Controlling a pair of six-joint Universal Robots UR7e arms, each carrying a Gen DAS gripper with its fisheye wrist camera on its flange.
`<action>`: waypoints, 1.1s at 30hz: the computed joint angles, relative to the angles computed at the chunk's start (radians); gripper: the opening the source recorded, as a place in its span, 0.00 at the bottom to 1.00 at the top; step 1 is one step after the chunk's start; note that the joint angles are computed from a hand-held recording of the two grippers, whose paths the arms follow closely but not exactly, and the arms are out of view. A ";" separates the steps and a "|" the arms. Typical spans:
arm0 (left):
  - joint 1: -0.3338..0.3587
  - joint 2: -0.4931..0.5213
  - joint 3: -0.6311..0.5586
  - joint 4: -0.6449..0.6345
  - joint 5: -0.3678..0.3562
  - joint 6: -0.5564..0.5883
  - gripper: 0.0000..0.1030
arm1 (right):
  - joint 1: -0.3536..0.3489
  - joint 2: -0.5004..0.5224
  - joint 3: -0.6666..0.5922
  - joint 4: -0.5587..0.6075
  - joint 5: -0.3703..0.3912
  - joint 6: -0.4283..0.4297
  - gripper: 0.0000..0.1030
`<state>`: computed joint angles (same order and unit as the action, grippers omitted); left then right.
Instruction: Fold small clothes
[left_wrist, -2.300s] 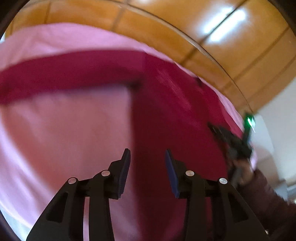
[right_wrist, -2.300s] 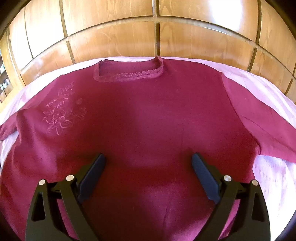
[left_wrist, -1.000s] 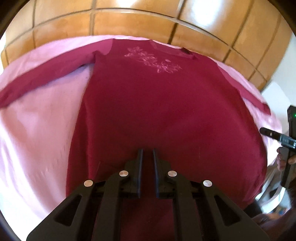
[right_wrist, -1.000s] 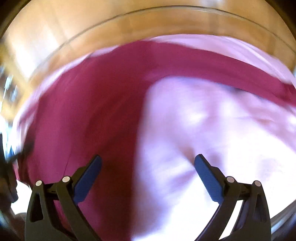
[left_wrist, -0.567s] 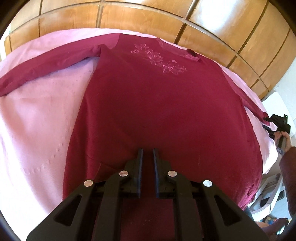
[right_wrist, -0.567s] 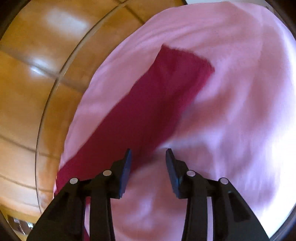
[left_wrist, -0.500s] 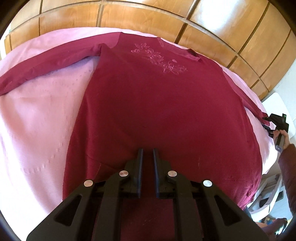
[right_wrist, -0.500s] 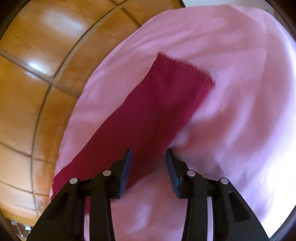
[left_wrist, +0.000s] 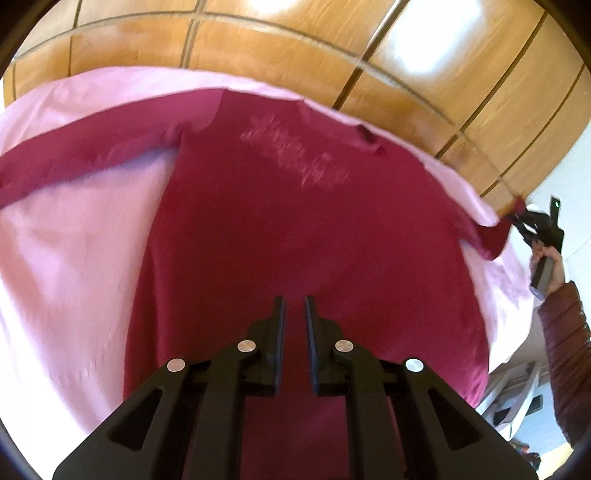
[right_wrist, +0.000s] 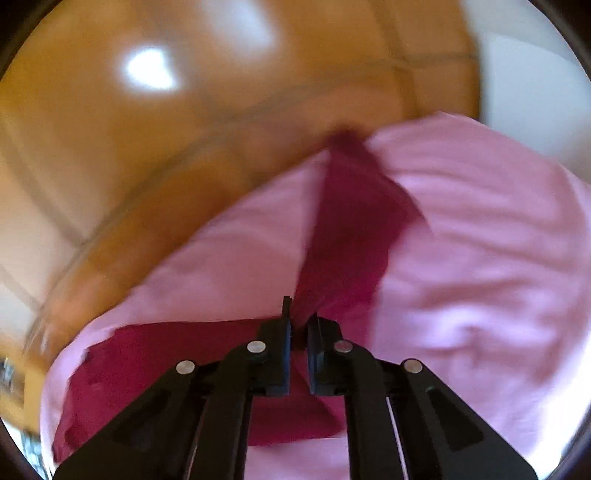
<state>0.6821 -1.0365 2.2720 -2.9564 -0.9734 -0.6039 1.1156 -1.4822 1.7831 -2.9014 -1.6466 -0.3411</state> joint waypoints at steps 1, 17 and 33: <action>0.000 0.002 -0.004 -0.005 0.001 0.008 0.09 | 0.029 0.007 0.007 0.004 0.017 -0.009 0.05; 0.098 0.070 -0.141 -0.151 -0.091 0.114 0.12 | 0.413 0.298 0.114 0.028 0.029 -0.187 0.54; 0.222 0.259 -0.451 -0.056 -0.095 0.171 0.50 | 0.127 -0.006 0.331 -0.077 -0.109 -0.195 0.56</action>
